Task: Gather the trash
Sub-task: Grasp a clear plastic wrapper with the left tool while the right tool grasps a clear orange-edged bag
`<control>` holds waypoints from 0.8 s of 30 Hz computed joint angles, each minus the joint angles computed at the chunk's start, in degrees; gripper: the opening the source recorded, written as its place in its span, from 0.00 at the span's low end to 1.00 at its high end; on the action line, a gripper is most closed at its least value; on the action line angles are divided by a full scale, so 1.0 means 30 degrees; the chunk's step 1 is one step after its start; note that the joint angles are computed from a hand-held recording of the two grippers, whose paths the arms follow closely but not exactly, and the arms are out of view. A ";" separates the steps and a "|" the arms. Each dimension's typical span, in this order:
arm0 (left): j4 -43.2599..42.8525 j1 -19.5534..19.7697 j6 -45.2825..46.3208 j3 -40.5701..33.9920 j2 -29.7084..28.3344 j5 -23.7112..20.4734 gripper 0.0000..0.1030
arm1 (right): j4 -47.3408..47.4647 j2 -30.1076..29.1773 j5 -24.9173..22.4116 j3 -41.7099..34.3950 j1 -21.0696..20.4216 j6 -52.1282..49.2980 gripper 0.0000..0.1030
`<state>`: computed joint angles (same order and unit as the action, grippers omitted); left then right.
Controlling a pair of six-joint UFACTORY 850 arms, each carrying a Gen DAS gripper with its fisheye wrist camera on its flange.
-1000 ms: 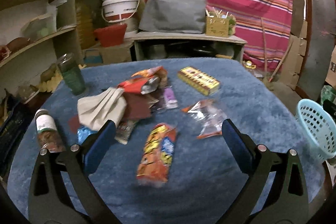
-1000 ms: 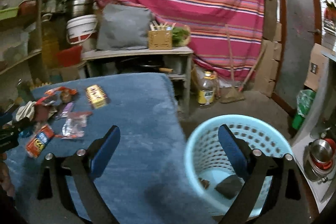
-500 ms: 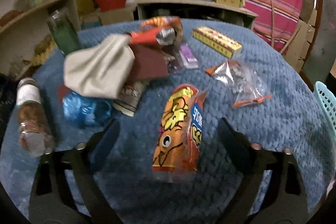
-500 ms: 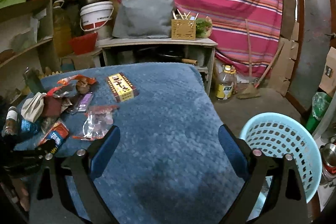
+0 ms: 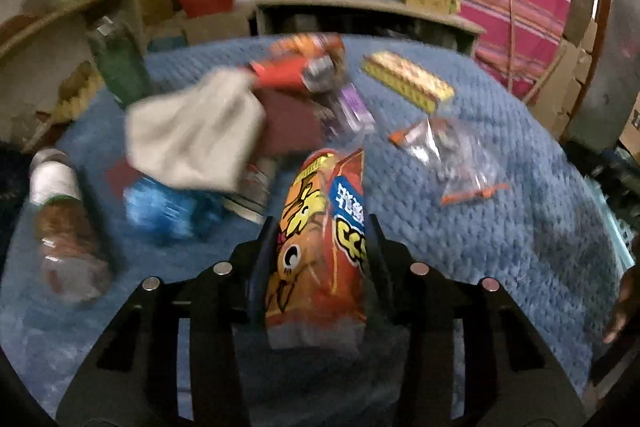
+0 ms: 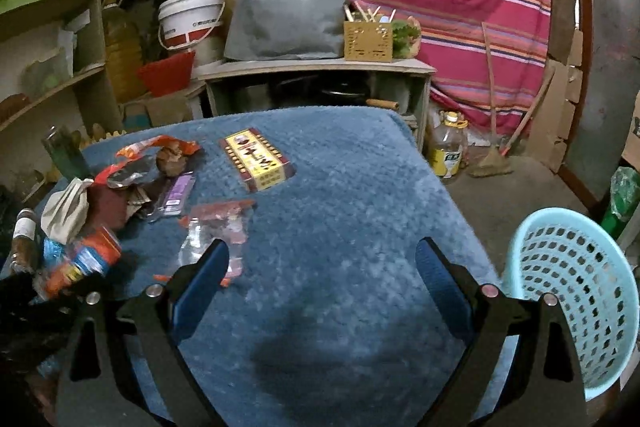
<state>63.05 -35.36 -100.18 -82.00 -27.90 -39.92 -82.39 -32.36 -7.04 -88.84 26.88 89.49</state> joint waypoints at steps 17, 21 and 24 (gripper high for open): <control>0.3113 0.0815 -0.4216 0.3457 0.3095 -0.1036 0.33 | 1.3225 -0.3669 -0.2805 -0.5137 0.1819 -1.5329 0.90; 0.3732 0.0819 -0.4801 0.3948 0.3559 -0.1051 0.33 | 1.5533 -0.4739 -0.4184 -0.6607 0.1935 -1.7872 0.90; 0.3890 0.0910 -0.4990 0.4167 0.3718 -0.0753 0.33 | 1.7205 -0.5539 -0.5351 -0.7799 0.1986 -1.9537 0.90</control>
